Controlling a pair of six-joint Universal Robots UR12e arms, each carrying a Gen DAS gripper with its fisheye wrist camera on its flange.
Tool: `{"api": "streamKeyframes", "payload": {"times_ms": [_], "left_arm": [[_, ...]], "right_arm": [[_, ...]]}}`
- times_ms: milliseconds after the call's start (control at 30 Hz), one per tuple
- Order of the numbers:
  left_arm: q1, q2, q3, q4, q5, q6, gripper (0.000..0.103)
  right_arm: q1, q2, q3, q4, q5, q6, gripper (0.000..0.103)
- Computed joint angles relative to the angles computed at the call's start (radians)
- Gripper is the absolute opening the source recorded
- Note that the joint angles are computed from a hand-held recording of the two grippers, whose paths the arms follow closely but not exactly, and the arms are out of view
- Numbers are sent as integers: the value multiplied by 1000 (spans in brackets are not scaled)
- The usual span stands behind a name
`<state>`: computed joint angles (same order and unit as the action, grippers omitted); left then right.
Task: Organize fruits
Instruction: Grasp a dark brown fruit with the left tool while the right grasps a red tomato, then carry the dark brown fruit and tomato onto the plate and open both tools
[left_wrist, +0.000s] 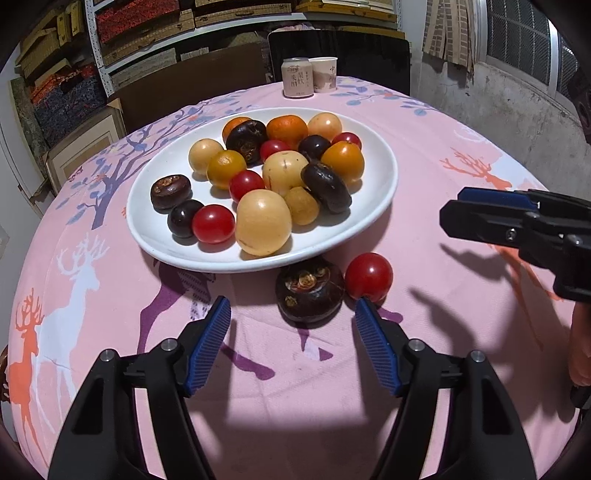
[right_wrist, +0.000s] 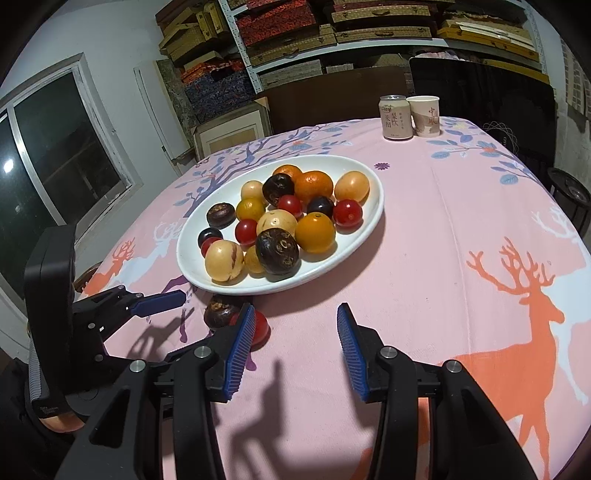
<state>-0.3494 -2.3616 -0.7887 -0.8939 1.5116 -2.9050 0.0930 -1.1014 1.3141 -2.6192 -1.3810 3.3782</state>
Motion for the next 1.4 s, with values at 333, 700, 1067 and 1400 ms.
{"api": "streamKeyframes", "payload": {"times_ms": [333,700,1067,1400], "left_arm": [[6,-43,66,-36,-37,-60,44],[35,63,-115,123,-83,-97,40],[47,64,-116,100,-89,-130,40],[47,59,-109,93,-86,-141,40]], "right_arm": [[2,3,4,5,13,-24,47],[28,18,-29,86,0,-144,47],[85,94,-161,204,-136,-271,37],[66,63,-106,164,-99,-212,31]]}}
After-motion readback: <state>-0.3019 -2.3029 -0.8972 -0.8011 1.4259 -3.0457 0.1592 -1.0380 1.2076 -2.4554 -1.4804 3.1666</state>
